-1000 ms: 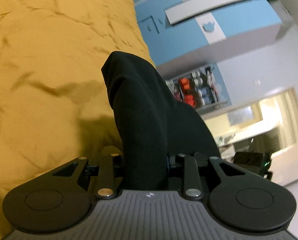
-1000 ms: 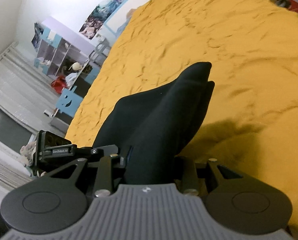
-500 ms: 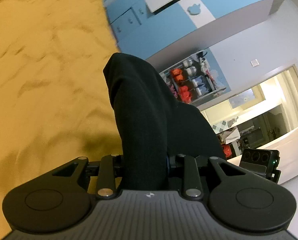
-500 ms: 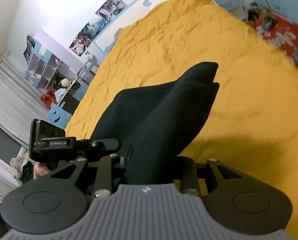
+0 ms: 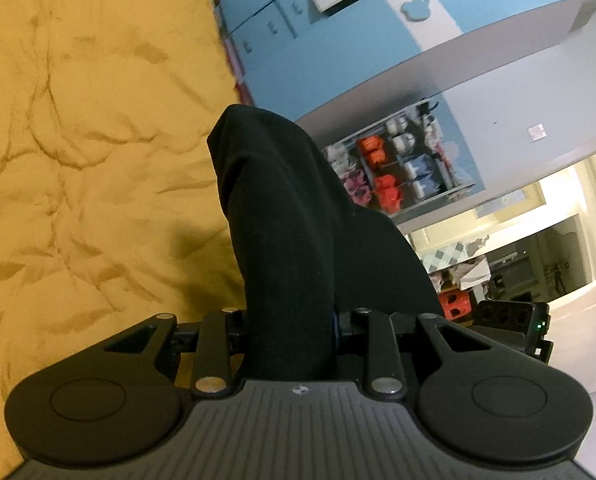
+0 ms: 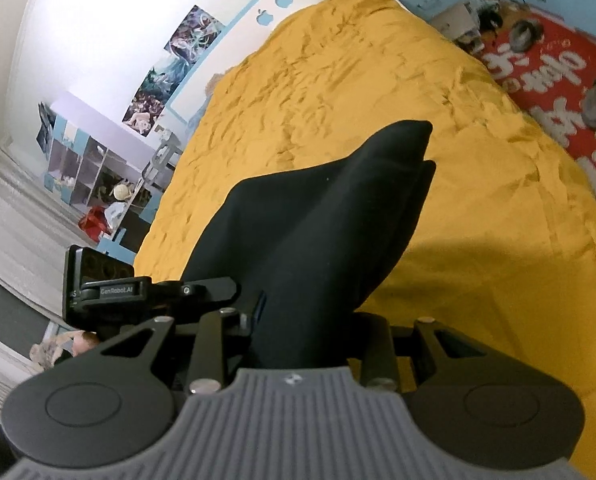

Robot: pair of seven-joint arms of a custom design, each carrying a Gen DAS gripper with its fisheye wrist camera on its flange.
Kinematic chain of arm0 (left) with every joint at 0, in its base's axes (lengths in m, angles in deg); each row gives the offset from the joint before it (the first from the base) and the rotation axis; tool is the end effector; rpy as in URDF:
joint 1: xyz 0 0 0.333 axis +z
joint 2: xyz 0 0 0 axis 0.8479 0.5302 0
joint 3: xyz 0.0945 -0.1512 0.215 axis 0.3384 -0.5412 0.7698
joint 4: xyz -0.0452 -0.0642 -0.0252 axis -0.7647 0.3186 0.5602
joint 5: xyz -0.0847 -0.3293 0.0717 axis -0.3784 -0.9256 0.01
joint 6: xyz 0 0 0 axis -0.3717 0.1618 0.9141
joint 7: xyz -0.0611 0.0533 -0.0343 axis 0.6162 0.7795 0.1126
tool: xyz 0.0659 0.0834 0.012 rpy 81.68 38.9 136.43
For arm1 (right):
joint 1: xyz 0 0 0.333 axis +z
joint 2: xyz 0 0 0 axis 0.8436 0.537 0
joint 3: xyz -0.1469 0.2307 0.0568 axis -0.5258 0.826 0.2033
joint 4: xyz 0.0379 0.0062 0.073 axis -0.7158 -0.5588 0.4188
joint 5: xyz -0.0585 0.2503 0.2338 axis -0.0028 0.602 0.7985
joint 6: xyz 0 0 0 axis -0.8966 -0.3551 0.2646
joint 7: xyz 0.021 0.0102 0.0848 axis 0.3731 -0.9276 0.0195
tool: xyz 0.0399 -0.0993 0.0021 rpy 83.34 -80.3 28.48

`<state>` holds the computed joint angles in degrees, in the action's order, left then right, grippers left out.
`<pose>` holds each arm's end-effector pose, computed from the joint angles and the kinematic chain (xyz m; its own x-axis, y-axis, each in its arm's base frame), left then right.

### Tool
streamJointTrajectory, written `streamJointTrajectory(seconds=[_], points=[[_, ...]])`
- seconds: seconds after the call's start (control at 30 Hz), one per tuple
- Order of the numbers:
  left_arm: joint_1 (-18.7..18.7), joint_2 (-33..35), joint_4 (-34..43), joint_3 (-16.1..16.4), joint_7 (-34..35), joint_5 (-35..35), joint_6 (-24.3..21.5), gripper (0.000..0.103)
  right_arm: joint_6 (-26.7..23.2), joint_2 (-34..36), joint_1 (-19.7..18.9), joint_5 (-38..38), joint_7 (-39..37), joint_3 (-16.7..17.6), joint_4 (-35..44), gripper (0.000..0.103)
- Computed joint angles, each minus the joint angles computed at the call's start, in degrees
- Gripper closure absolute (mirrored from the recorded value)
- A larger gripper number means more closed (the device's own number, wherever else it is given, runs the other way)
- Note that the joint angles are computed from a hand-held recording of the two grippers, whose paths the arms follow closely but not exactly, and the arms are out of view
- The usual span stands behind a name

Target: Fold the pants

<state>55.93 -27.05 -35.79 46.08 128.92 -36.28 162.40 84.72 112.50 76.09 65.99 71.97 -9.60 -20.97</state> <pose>0.5845 -0.1607 0.4602 -0.0591 -0.5991 0.7985 -0.8899 -0.3308 -0.3141 0.6143 0.3470 0.4960 0.3474 -0.5772 -0.7390 -0.8921 0.0394 -0.4502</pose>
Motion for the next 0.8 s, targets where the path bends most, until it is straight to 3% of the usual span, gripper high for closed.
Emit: streamJointTrajectory(seconds=[0.2, 0.4, 0.63, 0.8], points=[[1.45, 5.24, 0.45, -0.48, -1.29, 2.68, -1.22, 0.07, 1.07, 7.17, -1.64, 5.22, -1.37, 2.28, 0.32, 0.074], [3.41, 4.39, -3.8, -1.91, 4.12, -5.32, -0.66, 0.059, 4.41, 6.5, -5.88, 16.47, -10.6, 7.11, -7.07, 0.072], [0.42, -4.75, -13.29, 0.15, 8.81, -8.84, 1.43, 0.054, 4.78, 0.73, -5.44, 21.7, -13.98, 5.02, -14.57, 0.068], [-2.18, -10.09, -19.27, 2.48, 11.8, -8.83, -0.06, 0.045, 4.83, -4.4, -4.46, 21.91, -15.25, 2.87, -20.63, 0.062]])
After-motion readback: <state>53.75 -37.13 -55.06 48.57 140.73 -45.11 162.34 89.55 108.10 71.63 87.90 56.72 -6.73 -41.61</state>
